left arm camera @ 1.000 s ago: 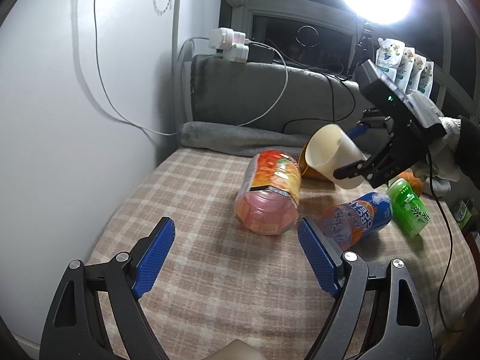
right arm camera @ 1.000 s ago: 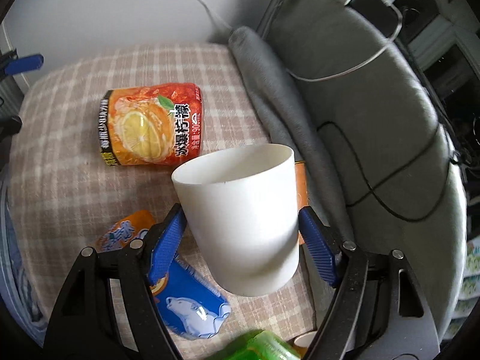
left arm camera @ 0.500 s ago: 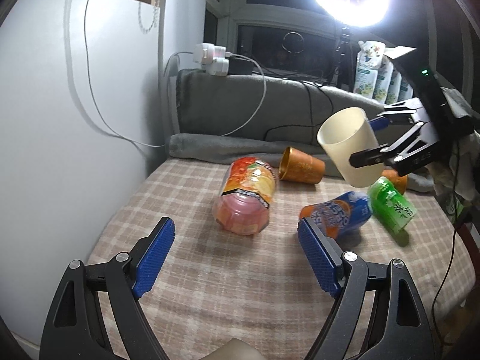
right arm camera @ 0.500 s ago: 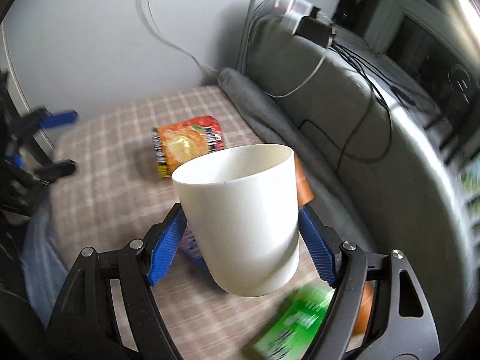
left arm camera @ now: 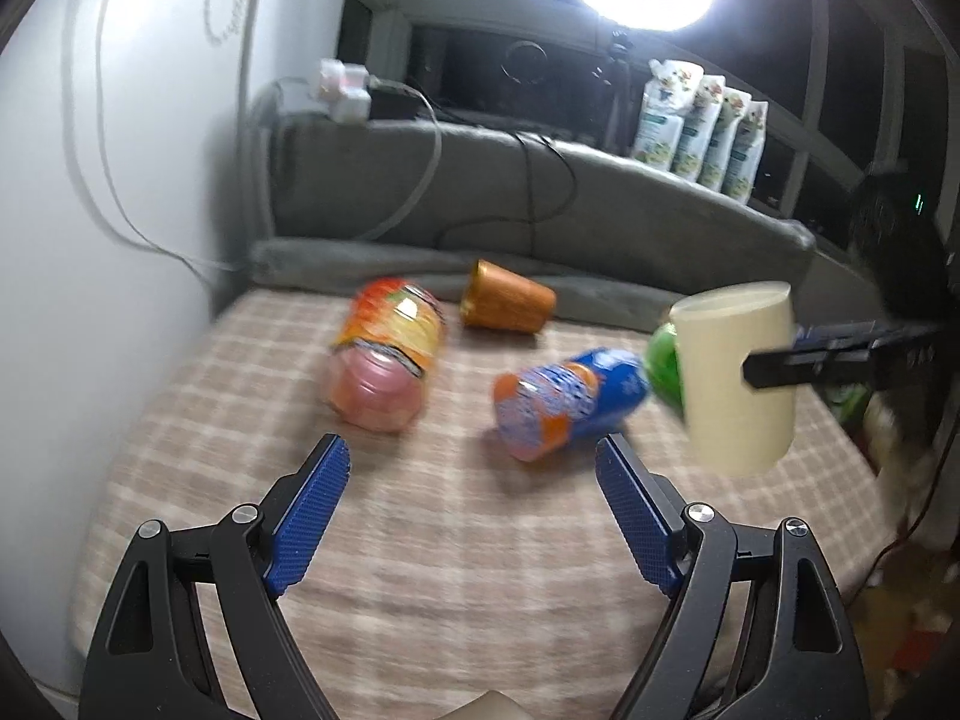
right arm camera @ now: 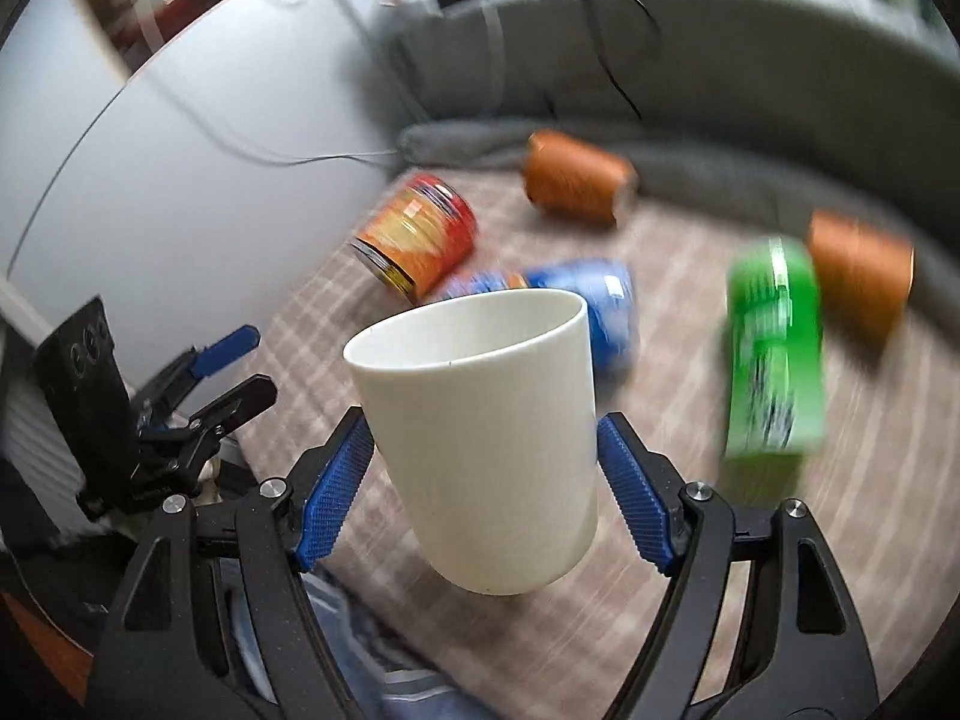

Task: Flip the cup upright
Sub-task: 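Rotate the held white cup upright and lower it toward the table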

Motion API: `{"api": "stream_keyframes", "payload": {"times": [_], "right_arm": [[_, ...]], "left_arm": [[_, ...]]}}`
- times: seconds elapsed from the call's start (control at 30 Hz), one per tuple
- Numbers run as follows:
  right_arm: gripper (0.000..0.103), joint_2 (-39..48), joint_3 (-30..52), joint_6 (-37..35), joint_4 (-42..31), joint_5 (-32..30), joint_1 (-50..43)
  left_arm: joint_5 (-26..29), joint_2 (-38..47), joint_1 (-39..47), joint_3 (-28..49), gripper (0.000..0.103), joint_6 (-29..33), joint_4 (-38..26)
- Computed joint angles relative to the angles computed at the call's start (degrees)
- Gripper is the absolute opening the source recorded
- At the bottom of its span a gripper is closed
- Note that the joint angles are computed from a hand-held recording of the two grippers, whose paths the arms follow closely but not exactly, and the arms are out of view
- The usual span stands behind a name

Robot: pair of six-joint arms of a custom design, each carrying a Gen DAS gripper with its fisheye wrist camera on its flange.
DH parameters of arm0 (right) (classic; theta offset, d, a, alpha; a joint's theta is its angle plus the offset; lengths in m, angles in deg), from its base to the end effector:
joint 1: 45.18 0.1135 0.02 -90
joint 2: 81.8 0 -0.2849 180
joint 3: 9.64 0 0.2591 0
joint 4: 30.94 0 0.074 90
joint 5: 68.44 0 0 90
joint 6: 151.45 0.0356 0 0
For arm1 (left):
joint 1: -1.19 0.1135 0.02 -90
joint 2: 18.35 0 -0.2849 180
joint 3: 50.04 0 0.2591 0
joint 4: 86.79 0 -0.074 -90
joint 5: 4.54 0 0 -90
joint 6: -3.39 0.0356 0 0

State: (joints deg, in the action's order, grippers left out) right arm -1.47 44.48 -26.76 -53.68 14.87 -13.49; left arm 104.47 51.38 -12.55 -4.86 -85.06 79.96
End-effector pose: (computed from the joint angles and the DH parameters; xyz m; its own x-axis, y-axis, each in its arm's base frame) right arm 0.2330 0.1487 0.1974 -0.8616 0.1324 -0.4900 -0.1173 0.8873 0.4460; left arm 0.2324 -0.0688 0.2071 -0.5823 0.1687 -0.7953 0.4905 0.8530 -0.1782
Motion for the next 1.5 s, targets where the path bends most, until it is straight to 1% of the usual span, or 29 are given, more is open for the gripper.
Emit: {"api": "stream_keyframes", "payload": {"times": [0.07, 0.17, 0.27, 0.3, 0.47, 0.57, 0.67, 0.8, 0.87, 0.93, 1.0, 1.07, 1.13, 1.17, 1.23, 1.27, 1.4, 1.5], "right_arm": [[0.079, 0.8, -3.7, 3.7, 4.5, -4.5, -2.3], [0.079, 2.0, -7.5, 6.7, 9.5, -8.6, -4.7], [0.079, 3.3, -9.2, 8.2, 12.6, -11.0, -5.9], [0.079, 4.0, -9.6, 8.6, 13.6, -11.3, -6.0], [0.080, 5.9, -10.8, 9.6, 16.5, -12.7, -7.2], [0.080, 5.4, -10.3, 10.0, 15.6, -12.8, -7.8], [0.080, 3.9, -9.5, 8.4, 12.6, -10.4, -7.3], [0.080, 1.5, -9.7, 7.5, 11.0, -8.2, -6.8], [0.080, -1.3, -10.0, 6.9, 9.2, -5.3, -5.7], [0.080, -5.6, -10.4, 6.5, 6.6, -0.9, -3.7], [0.080, -9.8, -10.9, 6.7, 4.1, 4.2, -1.3], [0.080, -14.2, -11.0, 7.3, 0.6, 12.1, 2.7], [0.081, -17.6, -10.3, 8.9, -4.6, 22.1, 8.4], [0.082, -18.9, -9.8, 10.2, -7.4, 27.2, 11.7], [0.087, -20.5, -8.9, 13.0, -11.9, 34.8, 16.7], [0.087, -21.3, -8.7, 15.3, -14.3, 38.6, 19.4], [0.087, -24.3, -8.3, 22.8, -21.7, 46.5, 25.7], [0.087, -24.6, -7.8, 32.1, -29.3, 52.4, 32.0]], "left_arm": [[1.1, 1.0, -0.7, 0.7, 0.084, -0.6, -1.3], [2.2, 1.6, -2.0, 1.4, 0.084, -1.0, -2.8], [4.2, 3.2, -3.0, 2.8, 0.084, -1.5, -4.9], [5.4, 4.3, -3.2, 3.7, 0.084, -1.8, -5.9], [7.8, 7.7, -4.2, 5.8, 0.083, -3.3, -8.1], [7.7, 8.8, -5.4, 6.5, 0.083, -4.0, -8.3], [6.8, 8.7, -7.0, 6.5, 0.083, -4.2, -8.0], [6.4, 9.3, -7.7, 7.3, 0.082, -4.1, -8.1], [5.9, 9.4, -8.3, 7.6, 0.082, -4.1, -8.0], [5.6, 9.9, -8.8, 8.1, 0.080, -4.2, -7.8], [5.8, 10.6, -9.3, 8.8, 0.080, -4.4, -7.9], [6.2, 11.6, -9.5, 9.6, 0.080, -4.7, -8.3], [7.0, 12.8, -9.9, 10.5, 0.080, -5.0, -8.7], [7.9, 13.6, -10.0, 11.2, 0.080, -5.2, -9.2], [9.6, 15.2, -10.1, 12.4, 0.080, -5.7, -10.1], [11.0, 16.3, -10.1, 13.4, 0.080, -5.9, -11.0], [15.6, 20.3, -9.7, 16.8, 0.080, -7.3, -13.7], [18.9, 24.0, -9.3, 19.8, 0.080, -9.4, -15.7]]}}
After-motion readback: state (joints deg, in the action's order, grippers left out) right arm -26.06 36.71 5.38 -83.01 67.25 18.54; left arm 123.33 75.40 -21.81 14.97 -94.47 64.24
